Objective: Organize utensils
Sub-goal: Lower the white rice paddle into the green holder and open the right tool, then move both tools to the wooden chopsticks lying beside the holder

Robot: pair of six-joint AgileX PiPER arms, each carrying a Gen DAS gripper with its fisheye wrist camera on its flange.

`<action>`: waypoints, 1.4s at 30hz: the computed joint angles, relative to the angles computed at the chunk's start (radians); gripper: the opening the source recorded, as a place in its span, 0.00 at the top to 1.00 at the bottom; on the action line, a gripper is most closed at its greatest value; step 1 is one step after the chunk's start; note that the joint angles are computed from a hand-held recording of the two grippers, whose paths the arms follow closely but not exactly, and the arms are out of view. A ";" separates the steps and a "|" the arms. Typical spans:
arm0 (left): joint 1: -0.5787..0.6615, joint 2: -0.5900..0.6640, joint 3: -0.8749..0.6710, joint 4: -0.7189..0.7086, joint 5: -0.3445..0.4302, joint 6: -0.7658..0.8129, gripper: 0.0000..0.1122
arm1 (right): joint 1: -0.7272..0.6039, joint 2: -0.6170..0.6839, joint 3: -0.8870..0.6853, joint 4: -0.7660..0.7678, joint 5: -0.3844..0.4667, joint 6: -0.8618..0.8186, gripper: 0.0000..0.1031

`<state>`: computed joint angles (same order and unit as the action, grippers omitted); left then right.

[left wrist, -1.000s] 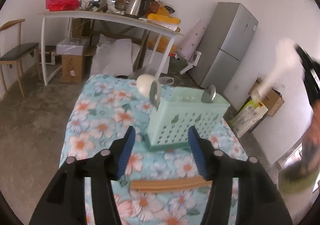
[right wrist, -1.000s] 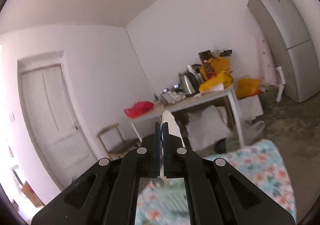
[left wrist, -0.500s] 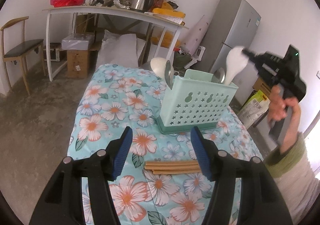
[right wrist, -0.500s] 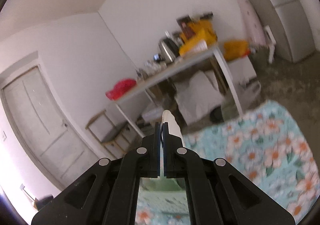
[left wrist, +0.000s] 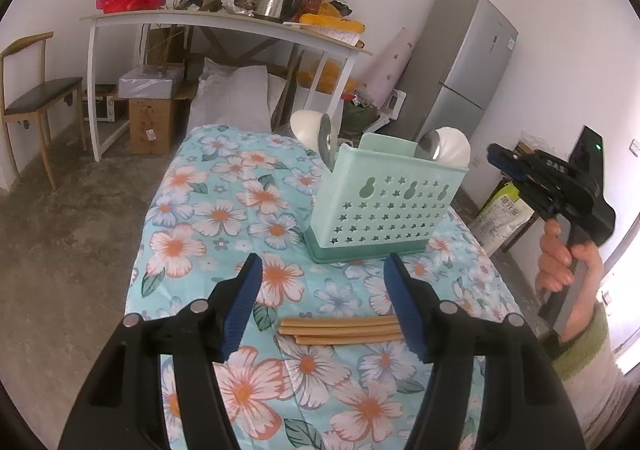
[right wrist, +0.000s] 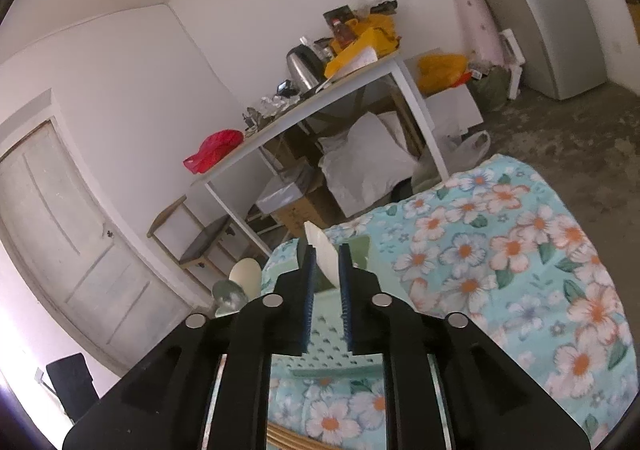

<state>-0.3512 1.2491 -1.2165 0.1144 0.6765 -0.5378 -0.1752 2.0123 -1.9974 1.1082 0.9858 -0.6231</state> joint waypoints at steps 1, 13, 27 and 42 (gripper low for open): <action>0.000 0.000 0.000 0.000 0.000 0.000 0.45 | -0.008 -0.017 0.031 0.012 -0.005 -0.018 0.85; -0.079 0.000 0.030 0.147 0.053 -0.143 0.45 | -0.127 -0.260 0.486 0.013 0.017 -0.229 0.80; -0.218 0.385 -0.143 0.485 0.204 -0.194 0.45 | 0.181 -0.213 0.585 -0.390 -0.263 -0.159 0.71; -0.373 0.214 0.078 0.573 0.235 -0.369 0.45 | 0.159 -0.393 0.899 -0.243 -0.341 -0.425 0.66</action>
